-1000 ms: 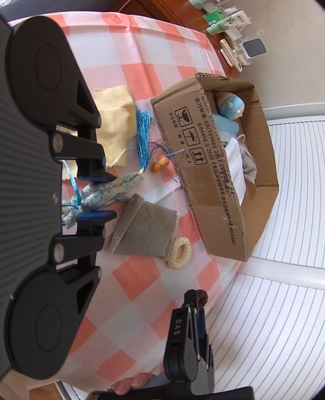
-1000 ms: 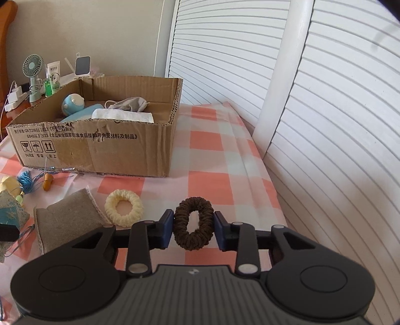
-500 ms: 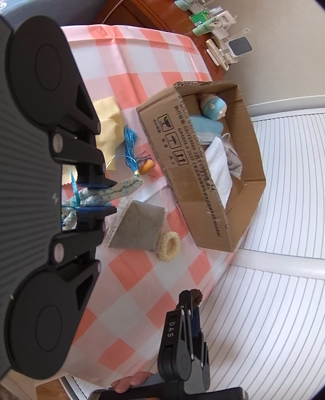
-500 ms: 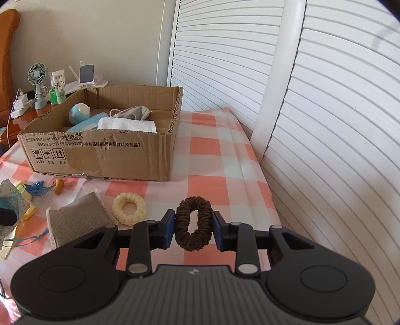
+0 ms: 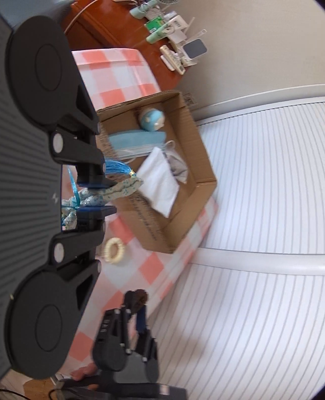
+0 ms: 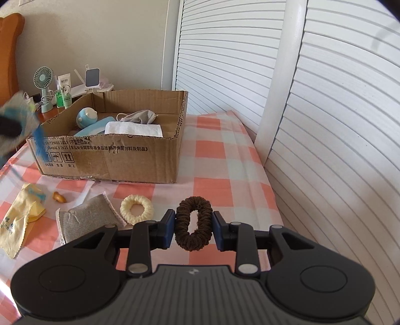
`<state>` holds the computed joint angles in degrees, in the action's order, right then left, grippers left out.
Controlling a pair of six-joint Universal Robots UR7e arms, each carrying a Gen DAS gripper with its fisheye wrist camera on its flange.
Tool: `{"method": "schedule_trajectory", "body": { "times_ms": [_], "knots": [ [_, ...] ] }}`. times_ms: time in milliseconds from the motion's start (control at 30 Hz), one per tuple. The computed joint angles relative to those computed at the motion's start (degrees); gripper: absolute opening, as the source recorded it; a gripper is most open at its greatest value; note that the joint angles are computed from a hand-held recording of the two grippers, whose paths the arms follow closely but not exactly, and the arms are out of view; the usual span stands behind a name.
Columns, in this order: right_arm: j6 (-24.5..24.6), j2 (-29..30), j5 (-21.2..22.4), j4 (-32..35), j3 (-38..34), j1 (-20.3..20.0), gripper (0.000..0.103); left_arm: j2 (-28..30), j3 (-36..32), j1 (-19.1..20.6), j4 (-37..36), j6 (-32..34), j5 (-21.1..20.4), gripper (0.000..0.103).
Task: Organize soft objects
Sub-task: 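Drop the tassel pouch into the box with the left gripper while the right gripper lifts the scrunchie, then lower the brown scrunchie into the box and open the right gripper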
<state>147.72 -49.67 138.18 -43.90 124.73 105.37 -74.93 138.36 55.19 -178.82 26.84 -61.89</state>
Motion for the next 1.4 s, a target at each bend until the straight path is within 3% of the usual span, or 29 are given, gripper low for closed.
{"method": "schedule_trajectory", "body": {
  "times_ms": [233, 500, 533, 600, 633, 667, 700, 767, 867, 1100, 1233, 1400],
  "knots": [
    [0.0, -0.5, -1.4, 1.3, -0.1, 0.0, 0.036, 3.3, -6.0, -0.6, -0.3, 2.1, 0.2, 0.012],
    [-0.2, -1.1, -2.5, 2.8, -0.5, 0.1, 0.036, 11.8, -15.8, 1.7, -0.4, 2.4, 1.6, 0.012],
    [-0.4, -1.2, -2.6, 2.8, -0.5, 0.2, 0.036, 13.1, -16.9, 2.1, -0.4, 2.3, 2.0, 0.017],
    [-0.6, -1.4, -2.8, 3.3, -0.7, 0.5, 0.036, 15.0, -18.3, 2.9, -0.5, 0.9, 2.7, 0.040],
    [-0.7, -1.6, -3.1, 3.6, -0.8, 0.6, 0.036, 15.7, -18.7, 3.3, -0.7, 0.2, 3.0, 0.068],
    [-0.6, -1.7, -3.4, 4.2, -1.0, 0.6, 0.036, 16.3, -18.7, 3.7, -1.7, -0.1, 3.4, 0.089],
    [-0.6, -1.9, -3.7, 4.7, -1.2, 0.7, 0.036, 16.8, -18.2, 4.0, -4.0, 0.1, 3.9, 0.094],
    [-0.6, -2.1, -4.3, 5.9, -1.8, 0.9, 0.036, 17.2, -16.8, 4.0, -7.7, 0.6, 5.4, 0.095],
    [-0.5, -2.7, -5.3, 7.7, -2.6, 1.0, 0.036, 15.1, -15.0, 4.4, -6.2, -0.2, 4.1, 0.095],
    [-0.6, -3.5, -7.6, 12.4, -6.0, 1.8, 0.036, 10.2, -8.0, 2.1, -5.2, -4.2, 6.9, 0.095],
    [-2.7, -2.3, -7.9, 15.1, -9.9, 2.4, 0.036, 6.2, -3.7, 1.1, -4.1, -7.2, 6.4, 0.096],
    [-3.2, 0.7, -9.5, 20.8, -17.4, 2.5, 0.036, 4.4, -0.7, 0.0, -5.1, -8.5, 8.6, 0.096]
  ]
}}
